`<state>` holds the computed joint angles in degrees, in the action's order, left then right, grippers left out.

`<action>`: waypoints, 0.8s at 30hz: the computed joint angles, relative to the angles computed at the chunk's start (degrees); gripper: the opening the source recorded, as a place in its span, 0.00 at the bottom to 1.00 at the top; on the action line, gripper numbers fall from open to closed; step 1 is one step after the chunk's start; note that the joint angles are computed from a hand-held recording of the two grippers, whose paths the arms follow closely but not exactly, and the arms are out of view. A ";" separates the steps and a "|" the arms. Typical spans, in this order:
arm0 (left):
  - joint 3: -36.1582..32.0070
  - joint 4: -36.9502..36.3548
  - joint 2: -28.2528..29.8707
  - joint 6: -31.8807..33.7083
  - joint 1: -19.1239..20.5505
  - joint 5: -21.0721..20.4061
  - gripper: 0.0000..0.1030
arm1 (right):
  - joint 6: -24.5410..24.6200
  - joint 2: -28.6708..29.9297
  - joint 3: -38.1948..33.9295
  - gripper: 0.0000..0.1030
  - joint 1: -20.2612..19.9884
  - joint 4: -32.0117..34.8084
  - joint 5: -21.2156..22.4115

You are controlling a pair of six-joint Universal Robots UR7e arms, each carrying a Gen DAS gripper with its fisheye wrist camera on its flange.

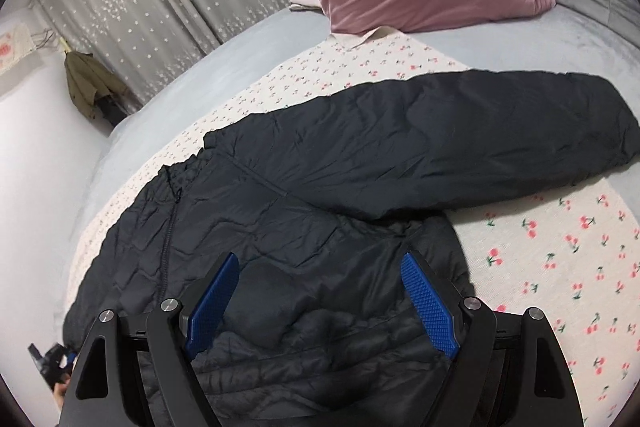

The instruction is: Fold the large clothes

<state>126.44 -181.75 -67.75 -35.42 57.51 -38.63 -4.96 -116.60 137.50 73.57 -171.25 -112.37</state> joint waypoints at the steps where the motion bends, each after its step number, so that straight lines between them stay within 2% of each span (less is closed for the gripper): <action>1: 0.14 -1.66 -0.08 2.07 -1.40 1.61 0.04 | -0.03 0.02 0.00 0.82 0.15 -0.05 0.00; 3: 0.05 -6.91 0.79 8.34 -5.28 4.01 0.04 | -0.05 0.25 0.03 0.82 0.59 -0.72 -0.60; 5: -0.42 -10.74 1.55 13.91 -8.77 4.29 0.04 | 0.13 0.43 0.09 0.82 1.07 -1.41 -1.21; 8: -1.14 -14.96 2.71 21.11 -13.76 1.14 0.04 | 1.25 0.50 0.18 0.82 1.07 -1.03 -0.68; 10: -1.80 -15.20 3.73 24.01 -16.71 -1.39 0.04 | 2.07 0.61 0.17 0.82 1.24 -0.34 0.02; 15: -3.16 -13.51 7.76 25.32 -21.97 -10.44 0.04 | 1.18 1.82 0.36 0.82 3.23 -1.16 0.40; 18: -4.56 -9.74 11.00 24.75 -23.55 -17.01 0.04 | 0.67 1.97 0.53 0.82 2.97 -0.86 3.14; 20: -5.22 -8.51 13.51 25.28 -24.23 -20.00 0.04 | 1.14 2.14 0.53 0.82 2.34 -0.30 5.26; 24: -6.92 -6.15 19.64 26.37 -25.23 -21.70 0.04 | 2.44 2.70 0.35 0.82 0.72 1.11 9.46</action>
